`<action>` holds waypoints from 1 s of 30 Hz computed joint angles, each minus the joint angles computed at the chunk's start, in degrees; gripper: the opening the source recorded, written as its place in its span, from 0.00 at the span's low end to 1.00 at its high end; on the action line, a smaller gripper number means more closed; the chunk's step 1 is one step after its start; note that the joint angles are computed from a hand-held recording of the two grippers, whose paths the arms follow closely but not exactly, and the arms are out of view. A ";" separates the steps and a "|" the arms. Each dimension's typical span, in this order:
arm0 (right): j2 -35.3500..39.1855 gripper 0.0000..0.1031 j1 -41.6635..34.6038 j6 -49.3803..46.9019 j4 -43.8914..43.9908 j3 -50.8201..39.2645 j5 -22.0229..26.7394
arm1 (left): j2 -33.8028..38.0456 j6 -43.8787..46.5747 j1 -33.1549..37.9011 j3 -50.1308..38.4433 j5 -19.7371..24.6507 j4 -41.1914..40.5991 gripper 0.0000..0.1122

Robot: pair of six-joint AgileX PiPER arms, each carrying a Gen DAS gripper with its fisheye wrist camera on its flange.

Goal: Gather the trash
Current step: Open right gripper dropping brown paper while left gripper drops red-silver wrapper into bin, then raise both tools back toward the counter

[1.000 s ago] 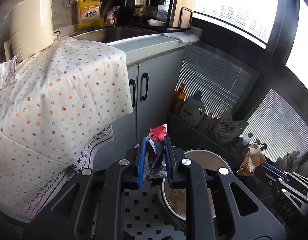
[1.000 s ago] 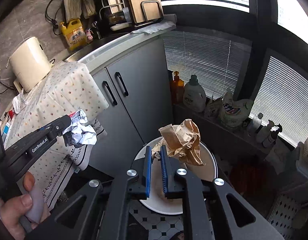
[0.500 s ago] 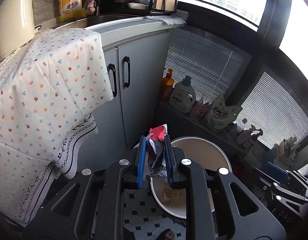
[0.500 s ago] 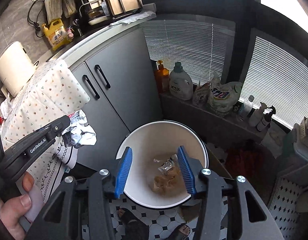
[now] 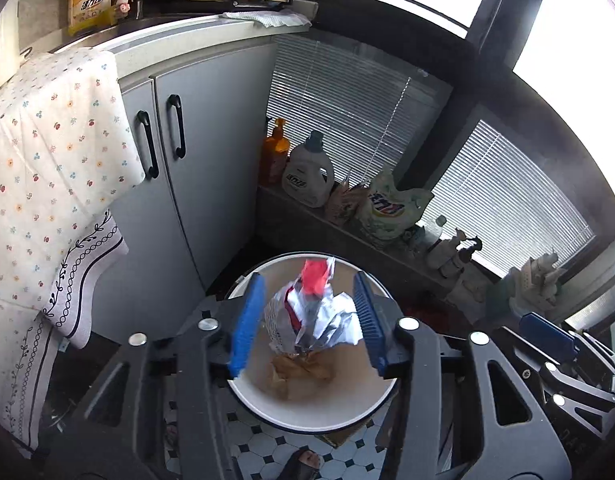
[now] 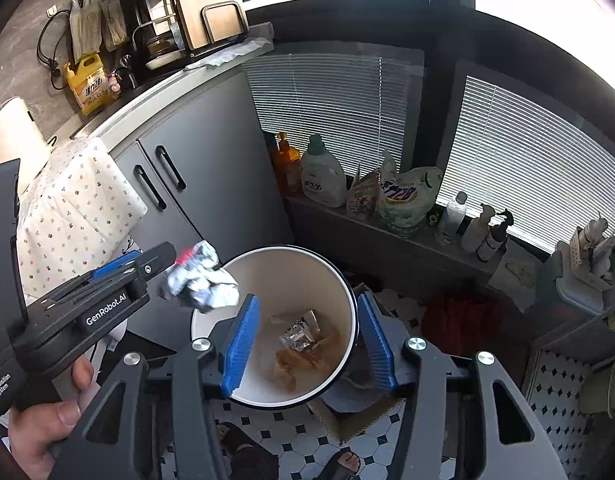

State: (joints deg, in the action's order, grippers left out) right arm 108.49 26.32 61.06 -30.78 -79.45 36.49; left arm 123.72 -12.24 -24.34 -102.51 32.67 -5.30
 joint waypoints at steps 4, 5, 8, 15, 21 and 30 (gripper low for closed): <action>-0.96 0.59 -0.51 1.23 -1.32 0.24 0.05 | 0.19 -1.12 -0.26 -1.88 2.13 1.55 0.47; -1.09 0.60 -0.58 1.16 -1.45 0.04 0.08 | -0.07 -1.67 -0.19 -2.01 2.34 2.07 0.49; -1.43 0.63 -0.71 0.64 -1.55 -0.90 0.12 | -0.93 -4.19 -0.14 -2.46 3.01 4.93 0.54; -1.78 0.75 0.95 0.79 -3.47 -5.52 2.06 | -5.31 -7.62 1.53 -1.81 3.93 10.40 0.67; 0.10 0.83 3.52 -2.08 -3.87 -14.20 4.91 | -10.12 -10.36 4.15 -0.75 4.29 14.76 0.78; 5.97 0.91 8.44 -8.79 -2.36 -31.66 9.80 | -17.69 -13.53 10.60 1.14 5.92 20.06 0.82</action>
State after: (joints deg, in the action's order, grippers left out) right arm 114.46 34.76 52.27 -33.14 -111.12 46.29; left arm 106.03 -25.76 -13.74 -101.37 38.58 14.76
